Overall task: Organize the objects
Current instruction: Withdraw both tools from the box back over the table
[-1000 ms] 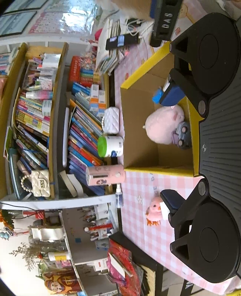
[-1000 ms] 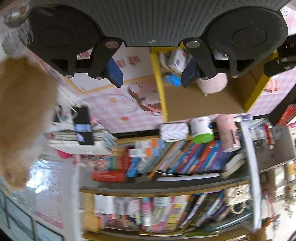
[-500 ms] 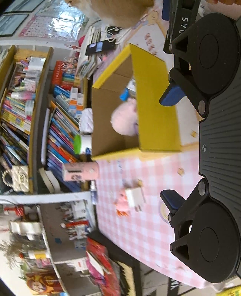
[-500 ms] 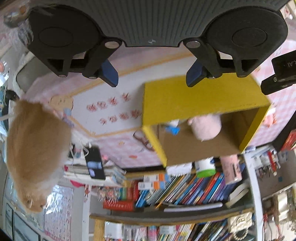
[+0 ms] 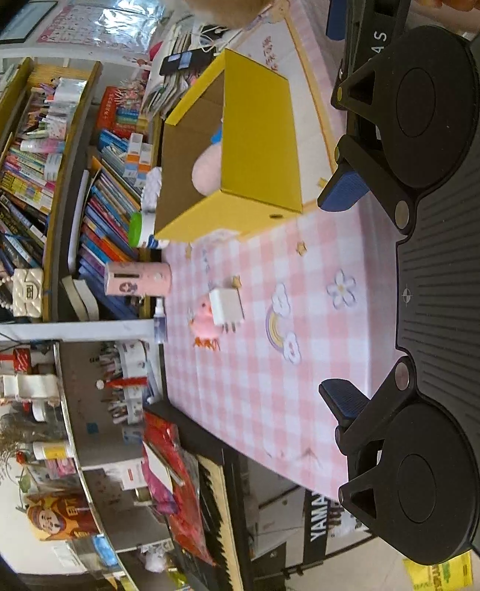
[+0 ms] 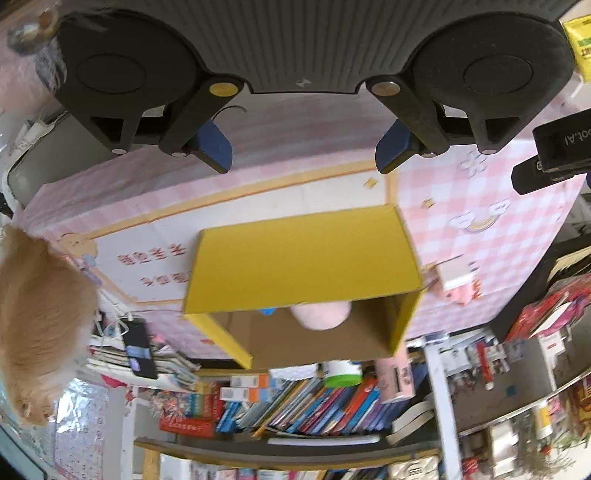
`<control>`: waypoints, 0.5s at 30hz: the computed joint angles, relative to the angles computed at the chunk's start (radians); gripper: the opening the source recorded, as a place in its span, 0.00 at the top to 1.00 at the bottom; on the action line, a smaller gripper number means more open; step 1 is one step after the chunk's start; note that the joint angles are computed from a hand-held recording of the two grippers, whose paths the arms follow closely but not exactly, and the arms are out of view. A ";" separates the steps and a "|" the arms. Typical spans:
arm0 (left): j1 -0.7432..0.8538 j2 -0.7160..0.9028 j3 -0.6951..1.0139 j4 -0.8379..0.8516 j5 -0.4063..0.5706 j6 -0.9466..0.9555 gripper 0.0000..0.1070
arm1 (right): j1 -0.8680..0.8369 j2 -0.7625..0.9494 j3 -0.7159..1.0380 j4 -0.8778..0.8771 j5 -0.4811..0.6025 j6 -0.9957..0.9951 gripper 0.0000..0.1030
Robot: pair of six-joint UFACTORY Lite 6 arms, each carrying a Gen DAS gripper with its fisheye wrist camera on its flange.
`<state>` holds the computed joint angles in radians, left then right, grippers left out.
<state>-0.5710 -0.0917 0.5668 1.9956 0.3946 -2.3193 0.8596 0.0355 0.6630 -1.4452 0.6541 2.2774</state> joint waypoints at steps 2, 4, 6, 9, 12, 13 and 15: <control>0.024 -0.052 -0.045 0.009 -0.008 0.013 0.08 | 0.044 0.023 0.021 0.015 0.012 0.011 0.18; 0.049 -0.099 -0.084 0.017 -0.015 0.022 0.08 | 0.082 0.050 0.048 0.025 0.023 0.021 0.18; 0.080 -0.150 -0.122 0.020 -0.024 0.035 0.08 | 0.118 0.078 0.079 0.032 0.035 0.030 0.18; 0.138 -0.217 -0.166 0.028 -0.043 0.048 0.08 | 0.159 0.121 0.127 0.037 0.046 0.037 0.18; 0.208 -0.279 -0.203 0.070 -0.076 0.037 0.08 | 0.194 0.164 0.183 0.039 0.058 0.027 0.18; 0.230 -0.299 -0.213 0.087 -0.089 0.035 0.08 | 0.204 0.177 0.203 0.039 0.064 0.022 0.18; 0.271 -0.341 -0.236 0.126 -0.108 0.023 0.08 | 0.223 0.206 0.246 0.044 0.078 0.011 0.18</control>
<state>-0.3005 -0.4330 0.3309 2.1216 0.2870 -2.2960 1.0828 0.2411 0.9085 -1.4009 0.7322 2.2881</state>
